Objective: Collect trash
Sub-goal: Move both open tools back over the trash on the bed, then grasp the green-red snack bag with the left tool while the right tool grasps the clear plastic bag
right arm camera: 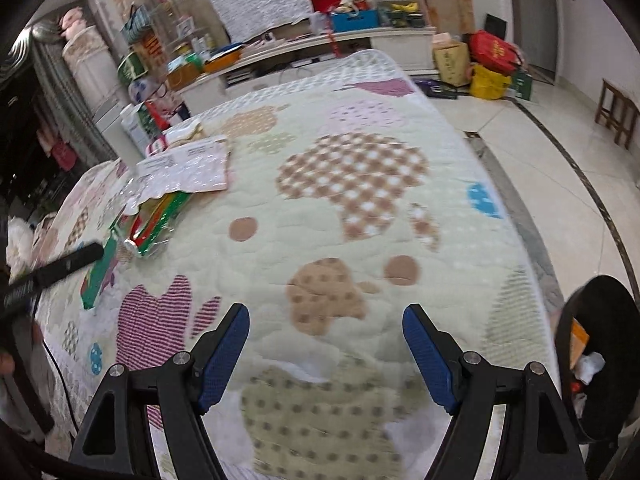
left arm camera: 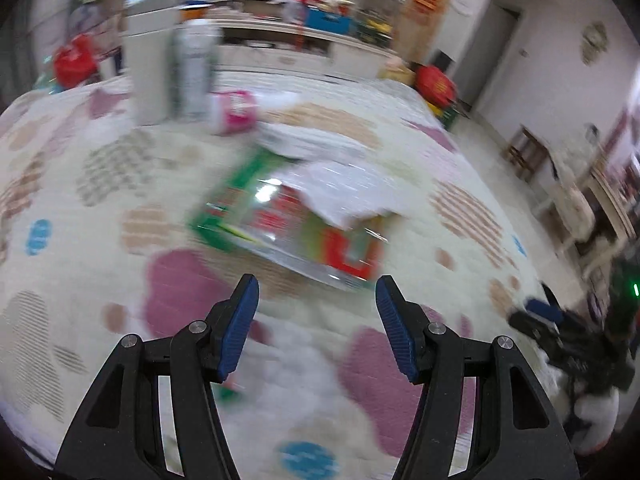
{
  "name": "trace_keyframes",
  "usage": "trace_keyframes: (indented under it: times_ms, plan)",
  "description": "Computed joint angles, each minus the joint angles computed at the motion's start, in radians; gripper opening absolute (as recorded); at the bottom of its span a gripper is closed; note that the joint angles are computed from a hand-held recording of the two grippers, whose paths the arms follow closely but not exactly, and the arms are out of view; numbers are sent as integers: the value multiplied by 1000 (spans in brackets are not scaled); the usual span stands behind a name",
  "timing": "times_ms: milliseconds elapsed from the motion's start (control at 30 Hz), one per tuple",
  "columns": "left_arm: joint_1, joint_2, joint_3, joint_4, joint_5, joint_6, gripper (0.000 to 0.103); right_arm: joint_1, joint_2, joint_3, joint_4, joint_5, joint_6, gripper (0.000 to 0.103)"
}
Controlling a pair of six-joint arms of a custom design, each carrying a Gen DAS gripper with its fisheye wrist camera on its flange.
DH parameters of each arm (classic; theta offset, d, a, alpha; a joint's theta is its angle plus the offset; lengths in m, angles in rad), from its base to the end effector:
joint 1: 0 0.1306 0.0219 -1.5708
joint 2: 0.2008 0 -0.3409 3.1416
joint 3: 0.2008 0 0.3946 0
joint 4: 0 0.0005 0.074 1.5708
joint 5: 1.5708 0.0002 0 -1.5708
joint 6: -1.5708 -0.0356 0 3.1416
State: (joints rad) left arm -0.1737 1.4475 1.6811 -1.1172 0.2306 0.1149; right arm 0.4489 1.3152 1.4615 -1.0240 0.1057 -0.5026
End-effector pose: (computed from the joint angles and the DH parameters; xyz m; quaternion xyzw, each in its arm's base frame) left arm 0.4919 -0.0951 0.4777 0.0662 0.9338 -0.1553 0.3156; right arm 0.4193 0.1972 0.4442 0.0432 0.9384 0.1112 0.3243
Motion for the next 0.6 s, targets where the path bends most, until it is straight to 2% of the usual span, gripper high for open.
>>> trace_keyframes:
  times_ms: [67, 267, 533, 567, 600]
  plan:
    - [41, 30, 29, -1, 8, 7, 64, 4, 12, 10, 8, -12, 4, 77]
    - [100, 143, 140, -34, 48, -11, 66, 26, 92, 92, -6, -24, 38, 77]
    - [106, 309, 317, -139, 112, -56, 67, 32, 150, 150, -17, -27, 54, 77]
    - [103, 318, 325, -143, 113, -53, 67, 31, 154, 154, -18, -28, 54, 77]
    - [96, 312, 314, -116, 102, -53, 67, 29, 157, 157, -17, -30, 53, 77]
